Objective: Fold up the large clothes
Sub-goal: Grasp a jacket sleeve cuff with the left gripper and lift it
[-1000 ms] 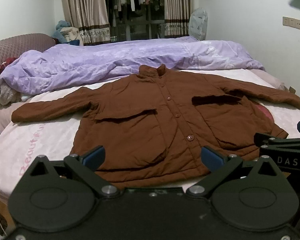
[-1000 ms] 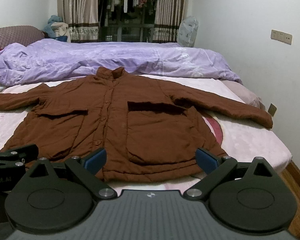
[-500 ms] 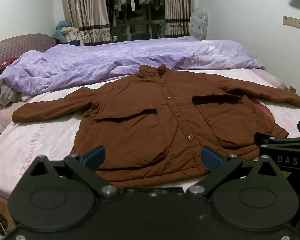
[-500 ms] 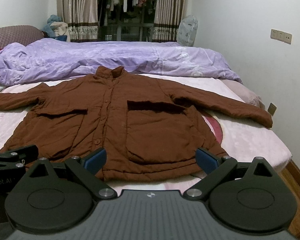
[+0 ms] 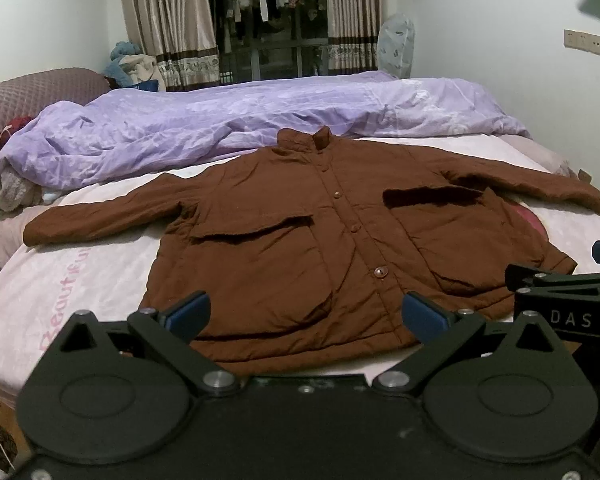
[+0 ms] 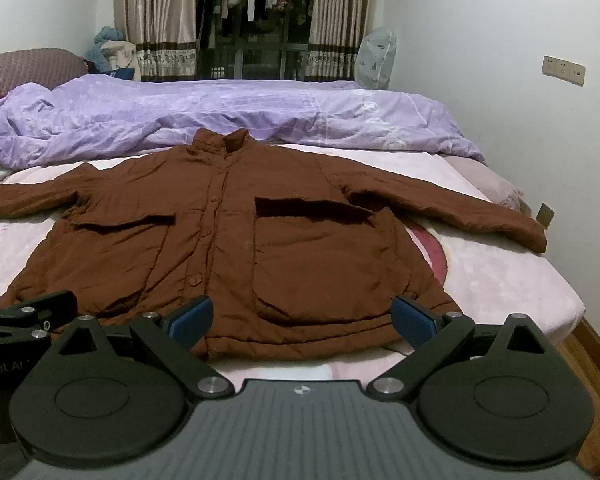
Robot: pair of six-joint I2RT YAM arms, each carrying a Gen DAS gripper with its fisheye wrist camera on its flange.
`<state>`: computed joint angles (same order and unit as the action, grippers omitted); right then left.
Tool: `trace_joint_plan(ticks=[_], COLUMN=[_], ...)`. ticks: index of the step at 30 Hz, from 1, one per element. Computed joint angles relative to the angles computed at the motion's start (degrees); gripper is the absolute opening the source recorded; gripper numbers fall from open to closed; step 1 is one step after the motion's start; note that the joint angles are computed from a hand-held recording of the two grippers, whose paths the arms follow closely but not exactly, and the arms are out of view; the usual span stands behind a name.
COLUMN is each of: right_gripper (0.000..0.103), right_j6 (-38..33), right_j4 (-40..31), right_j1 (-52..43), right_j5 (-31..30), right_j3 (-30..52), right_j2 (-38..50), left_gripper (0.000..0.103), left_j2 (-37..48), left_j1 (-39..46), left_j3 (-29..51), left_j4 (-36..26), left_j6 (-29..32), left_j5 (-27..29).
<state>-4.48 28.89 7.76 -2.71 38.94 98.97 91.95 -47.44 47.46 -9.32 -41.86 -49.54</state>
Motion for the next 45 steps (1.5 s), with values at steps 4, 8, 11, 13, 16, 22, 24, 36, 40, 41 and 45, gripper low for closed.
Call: trace_joint_plan(ticks=[4,8,11,13,16,22,24,36,40,41,45], right_gripper=[0.103,0.103,0.103,0.103,0.103,0.103,0.103,0.103,0.103,0.103,0.091], right_j6=[-0.14,-0.47,-0.9,-1.53,-3.73,-5.66,-3.69,-0.19,0.04,-0.15,-2.2], right_j4=[-0.12,0.44,3.61,6.93,9.23,-2.53,-7.12,-35.41,-36.79,-38.42,-49.1], right_j1=[-0.13,0.0,-0.87,-2.51,-4.01,-5.95,-7.44,-8.67,-9.76,-9.85,-10.43], right_j5=[-0.13,0.08,0.55,-0.53,0.14,0.26,-4.87,-3.05,-3.75,-3.44,-1.03], right_j3=[0.14,0.28,1.01,2.09,6.54,24.95,31.44,70.41,74.5,77.0,96.3], right_j2=[0.03,0.95,2.53,4.78,9.95,20.85,24.46,44.78,47.03,48.31,58.18], left_gripper=[0.103,0.103,0.103,0.103,0.103,0.103,0.103,0.103,0.099,0.098,0.037], left_j2=[0.27,1.04,-0.07,-2.9,-2.79,10.82,15.85,56.45,56.38,57.54,59.29], left_j1=[0.18,1.75,6.58,13.22,27.19,56.65,67.48,88.44,86.96,86.69,87.54], left_j3=[-0.01,-0.67,-3.41,-9.02,-12.33,-1.0,4.5,71.09,69.58,71.31,74.53], left_j4=[0.3,3.39,9.49,18.65,25.01,25.09,28.03,-10.7,-6.15,-6.85,-6.38], left_j6=[0.06,1.9,5.68,8.05,13.43,25.86,25.74,9.76,13.99,14.97,17.34], left_j5=[0.33,1.38,3.64,8.54,16.9,22.3,30.74,43.72,41.1,40.93,41.78])
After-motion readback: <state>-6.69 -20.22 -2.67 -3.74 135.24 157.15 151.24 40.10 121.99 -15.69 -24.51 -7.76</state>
